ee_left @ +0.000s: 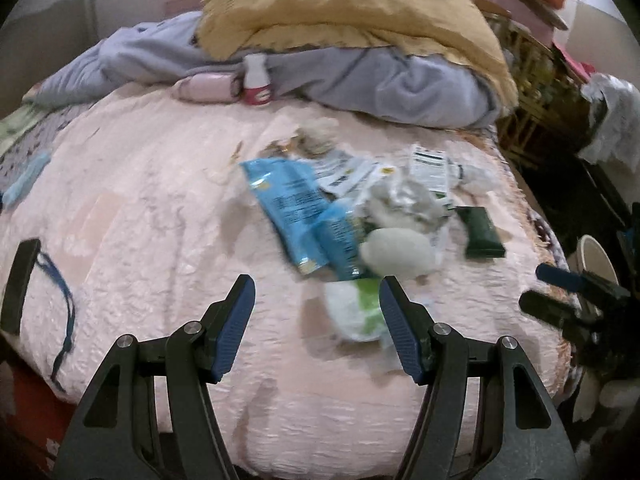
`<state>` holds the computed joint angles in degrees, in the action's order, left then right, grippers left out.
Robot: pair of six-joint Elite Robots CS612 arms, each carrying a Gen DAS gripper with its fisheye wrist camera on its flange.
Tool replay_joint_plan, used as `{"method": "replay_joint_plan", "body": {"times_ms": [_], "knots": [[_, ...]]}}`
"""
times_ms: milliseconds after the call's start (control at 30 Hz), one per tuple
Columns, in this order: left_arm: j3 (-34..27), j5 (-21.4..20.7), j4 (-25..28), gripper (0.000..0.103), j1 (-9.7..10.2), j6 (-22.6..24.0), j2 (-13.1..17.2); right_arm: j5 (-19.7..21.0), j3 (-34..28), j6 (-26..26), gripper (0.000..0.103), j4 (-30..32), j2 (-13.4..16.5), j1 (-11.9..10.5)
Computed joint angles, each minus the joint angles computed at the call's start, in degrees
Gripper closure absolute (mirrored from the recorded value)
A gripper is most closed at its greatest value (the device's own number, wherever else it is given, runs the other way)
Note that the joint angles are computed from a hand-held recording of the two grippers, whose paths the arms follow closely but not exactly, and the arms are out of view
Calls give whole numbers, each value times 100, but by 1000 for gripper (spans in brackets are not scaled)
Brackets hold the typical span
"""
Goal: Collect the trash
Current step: 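Return both open tools to the trash on the bed, then grasp the white-green plastic bag with the left tool while the right grasps clear plastic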
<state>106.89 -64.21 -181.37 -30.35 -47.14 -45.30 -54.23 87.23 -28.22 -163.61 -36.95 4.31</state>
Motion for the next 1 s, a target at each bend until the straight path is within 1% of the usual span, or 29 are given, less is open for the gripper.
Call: {"method": "replay_joint_plan", "body": {"times_ms": [33,100,133,167,200,267,300,333,367,400,433,500,567,633,700,733,767,800,833,867,900,1000], "knots": [[37,-2,-22,40,18,-67,0,85,3,-116,28,94,2,35],[58,-43,-76,40,64,-147,16,161,14,-342,33,257,7,118],[73,-84,-112,40,85,-200,27,161,14,-342,33,257,7,118],[59,-137,-129,40,114,-216,42,172,3,-458,33,349,20,174],[35,-204,-130,40,136,-237,60,177,-62,-581,33,453,90,291],[6,-316,-112,40,162,-229,93,165,-164,-621,35,608,176,373],[-13,-345,-95,40,168,-210,111,129,-237,-654,44,737,232,417],[-42,-384,-80,40,176,-187,138,71,-282,-691,61,844,262,445],[-90,-474,-60,40,196,-150,179,67,-333,-754,66,990,293,452],[-125,-568,-48,40,216,-113,209,102,-323,-737,70,953,304,442],[-194,-731,-1,40,249,-62,258,189,-286,-738,78,890,290,406],[-306,-954,57,40,298,-42,346,245,-208,-747,86,784,232,340],[-434,-1170,97,40,342,-5,453,189,-97,-702,86,472,165,267],[-575,-1340,199,40,373,9,553,203,-33,-607,87,339,110,180],[-656,-1542,112,40,398,34,645,216,-17,-570,87,327,91,144],[-678,-1644,4,40,405,58,686,251,42,-466,87,219,54,67],[-709,-1789,-106,50,414,88,730,256,68,-444,87,185,39,45],[-726,-1856,-138,64,416,84,747,239,108,-428,87,123,20,18],[-736,-1847,-107,66,400,80,742,225,125,-418,87,80,10,2],[-724,-1783,-113,73,371,132,721,218,144,-406,87,40,2,-15],[-708,-1773,-136,78,356,195,699,224,167,-385,87,5,-9,-36],[-606,-1764,-296,82,306,357,600,267,187,-310,87,-39,-27,-99]]}}
